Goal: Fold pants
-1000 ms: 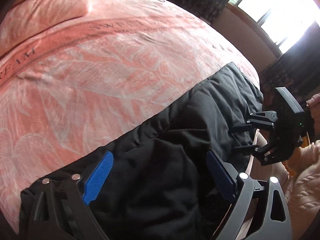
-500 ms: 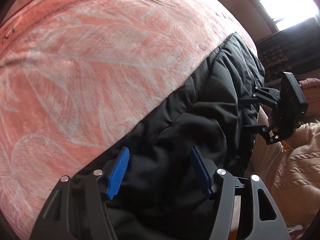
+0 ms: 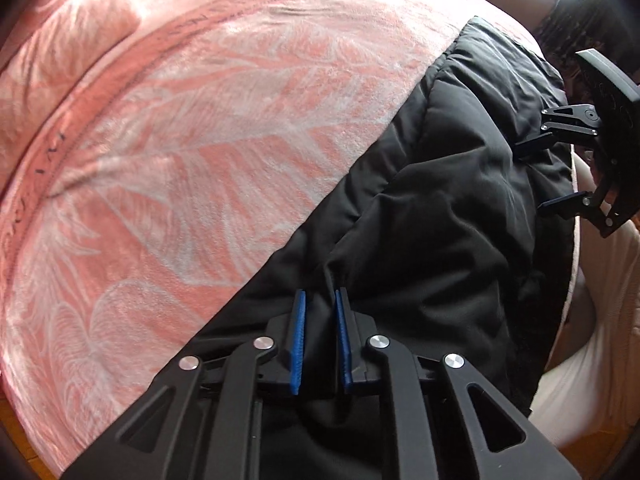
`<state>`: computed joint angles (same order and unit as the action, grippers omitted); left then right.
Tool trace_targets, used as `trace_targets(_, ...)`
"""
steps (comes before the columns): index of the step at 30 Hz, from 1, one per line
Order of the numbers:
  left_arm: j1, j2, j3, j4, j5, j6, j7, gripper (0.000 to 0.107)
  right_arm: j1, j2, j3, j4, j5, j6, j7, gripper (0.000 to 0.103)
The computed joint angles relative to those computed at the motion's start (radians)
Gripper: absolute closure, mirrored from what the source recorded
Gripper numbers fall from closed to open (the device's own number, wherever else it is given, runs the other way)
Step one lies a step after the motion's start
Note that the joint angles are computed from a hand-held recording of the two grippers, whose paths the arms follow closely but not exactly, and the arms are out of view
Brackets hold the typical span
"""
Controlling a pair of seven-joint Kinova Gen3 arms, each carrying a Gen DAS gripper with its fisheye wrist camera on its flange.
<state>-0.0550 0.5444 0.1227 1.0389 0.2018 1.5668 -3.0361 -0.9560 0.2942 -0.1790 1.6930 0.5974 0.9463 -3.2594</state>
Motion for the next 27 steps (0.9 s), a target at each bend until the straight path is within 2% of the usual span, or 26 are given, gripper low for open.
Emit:
trace_targets(6,-0.048,-0.160,-0.120,0.258,0.235,-0.244,-0.131,0.097,0.002,-0.018,0.012,0.036,0.033,-0.048,-0.071,0.035)
trace_targets(8,-0.007,-0.177,-0.173,0.332,0.249,-0.325,-0.145,0.097,0.005,-0.014,0.012,0.045,0.052,-0.063,-0.086,0.035)
trace_targets(10,-0.002,-0.173,-0.162,0.371,0.224,-0.390,-0.135,0.097,0.007,0.007,0.008,0.021,0.050,-0.032,-0.057,0.035)
trace_targets(12,-0.053,-0.171,-0.085,0.364,0.192,-0.395,-0.076,0.095,-0.001,0.023,0.006,-0.009,0.044,0.011,-0.023,0.034)
trace_targets(13,-0.074,-0.174,-0.057,0.355,0.178,-0.394,-0.037,0.090,0.001,0.021,-0.004,-0.011,0.051,0.020,-0.024,0.035)
trace_targets(14,-0.087,-0.179,-0.048,0.348,0.178,-0.382,-0.008,0.089,-0.012,0.010,0.001,0.002,0.063,0.016,-0.041,0.035)
trace_targets(15,-0.111,-0.195,-0.030,0.355,0.184,-0.381,0.005,0.082,-0.037,-0.008,0.015,0.024,0.081,0.009,-0.075,0.035)
trace_targets(16,-0.127,-0.220,-0.031,0.375,0.204,-0.393,0.002,0.063,-0.046,-0.022,0.009,0.040,0.100,0.014,-0.111,0.035)
trace_targets(17,-0.145,-0.250,-0.034,0.402,0.236,-0.407,-0.005,0.049,-0.054,-0.033,0.004,0.050,0.112,0.025,-0.143,0.035)
trace_targets(18,-0.162,-0.277,-0.044,0.428,0.276,-0.415,-0.020,0.031,-0.061,-0.044,-0.003,0.058,0.123,0.038,-0.173,0.035)
trace_targets(20,-0.205,-0.327,-0.048,0.481,0.338,-0.440,-0.051,0.030,-0.066,-0.059,-0.022,0.074,0.139,0.056,-0.215,0.035)
trace_targets(22,-0.196,-0.348,-0.078,0.506,0.349,-0.488,-0.031,0.031,-0.059,-0.053,-0.041,0.068,0.128,0.078,-0.208,0.035)
trace_targets(25,-0.175,-0.288,-0.096,0.427,0.296,-0.485,0.063,0.038,-0.050,-0.045,-0.052,0.059,0.110,0.087,-0.190,0.035)
trace_targets(27,-0.172,-0.228,-0.086,0.339,0.252,-0.445,0.097,0.039,-0.045,-0.043,-0.051,0.057,0.108,0.083,-0.182,0.035)
